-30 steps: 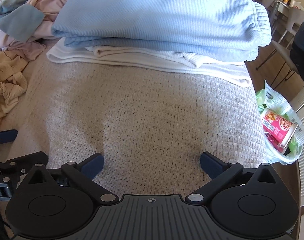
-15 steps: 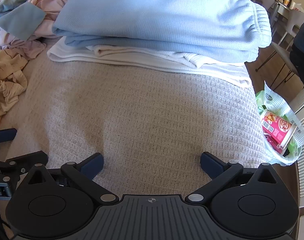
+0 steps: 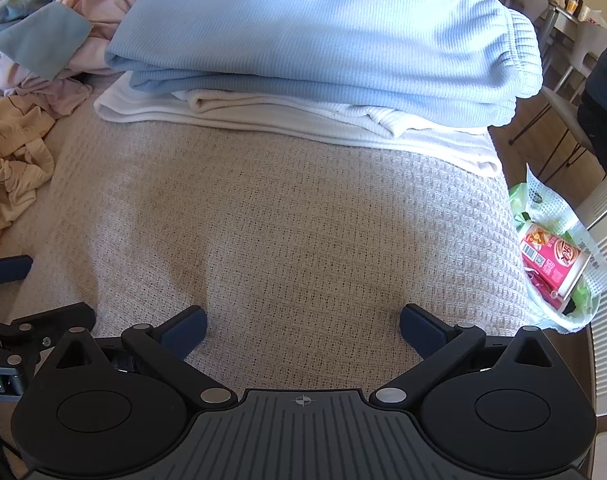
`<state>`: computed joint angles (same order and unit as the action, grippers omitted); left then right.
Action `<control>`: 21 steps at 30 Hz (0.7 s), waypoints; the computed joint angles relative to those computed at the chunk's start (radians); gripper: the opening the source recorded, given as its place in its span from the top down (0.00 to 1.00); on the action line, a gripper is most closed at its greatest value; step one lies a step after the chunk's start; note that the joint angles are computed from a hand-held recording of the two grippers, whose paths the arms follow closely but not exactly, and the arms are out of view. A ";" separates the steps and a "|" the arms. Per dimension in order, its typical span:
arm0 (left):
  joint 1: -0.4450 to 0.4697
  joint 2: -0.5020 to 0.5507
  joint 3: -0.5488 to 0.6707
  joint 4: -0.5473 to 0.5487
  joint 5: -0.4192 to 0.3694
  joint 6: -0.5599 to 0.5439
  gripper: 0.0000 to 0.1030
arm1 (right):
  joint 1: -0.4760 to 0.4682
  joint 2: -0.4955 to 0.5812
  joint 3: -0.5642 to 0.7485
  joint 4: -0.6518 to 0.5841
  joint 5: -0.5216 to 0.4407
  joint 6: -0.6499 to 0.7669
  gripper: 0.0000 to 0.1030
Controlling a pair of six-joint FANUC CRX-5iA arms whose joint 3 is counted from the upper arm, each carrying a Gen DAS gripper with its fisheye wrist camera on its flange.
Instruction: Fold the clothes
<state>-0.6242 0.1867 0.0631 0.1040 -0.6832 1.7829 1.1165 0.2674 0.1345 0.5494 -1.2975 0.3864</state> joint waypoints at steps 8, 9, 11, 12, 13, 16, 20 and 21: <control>0.000 0.000 0.001 0.000 -0.001 -0.001 0.00 | 0.001 0.004 0.005 0.002 -0.005 0.002 0.00; 0.001 0.000 0.001 0.000 -0.001 -0.001 0.00 | 0.001 0.005 0.006 0.002 -0.006 0.002 0.00; 0.000 0.000 0.001 -0.001 -0.001 0.000 0.00 | 0.001 0.007 0.008 0.002 -0.007 0.002 0.00; 0.000 0.000 0.001 -0.002 -0.002 0.001 0.00 | 0.002 0.007 0.008 0.003 -0.008 0.002 0.00; 0.000 0.000 0.001 -0.003 -0.002 0.001 0.00 | 0.002 0.007 0.008 0.003 -0.008 0.002 0.00; -0.001 0.001 0.002 -0.003 -0.002 0.002 0.00 | 0.002 0.007 0.008 0.003 -0.008 0.002 0.00; 0.000 0.001 0.003 -0.002 -0.003 0.001 0.00 | 0.003 0.010 0.010 0.006 -0.010 0.004 0.00; 0.000 0.001 0.002 -0.001 -0.003 0.001 0.00 | 0.003 0.011 0.010 0.007 -0.011 0.005 0.00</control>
<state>-0.6243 0.1878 0.0656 0.1028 -0.6866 1.7835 1.1192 0.2781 0.1449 0.5559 -1.3083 0.3913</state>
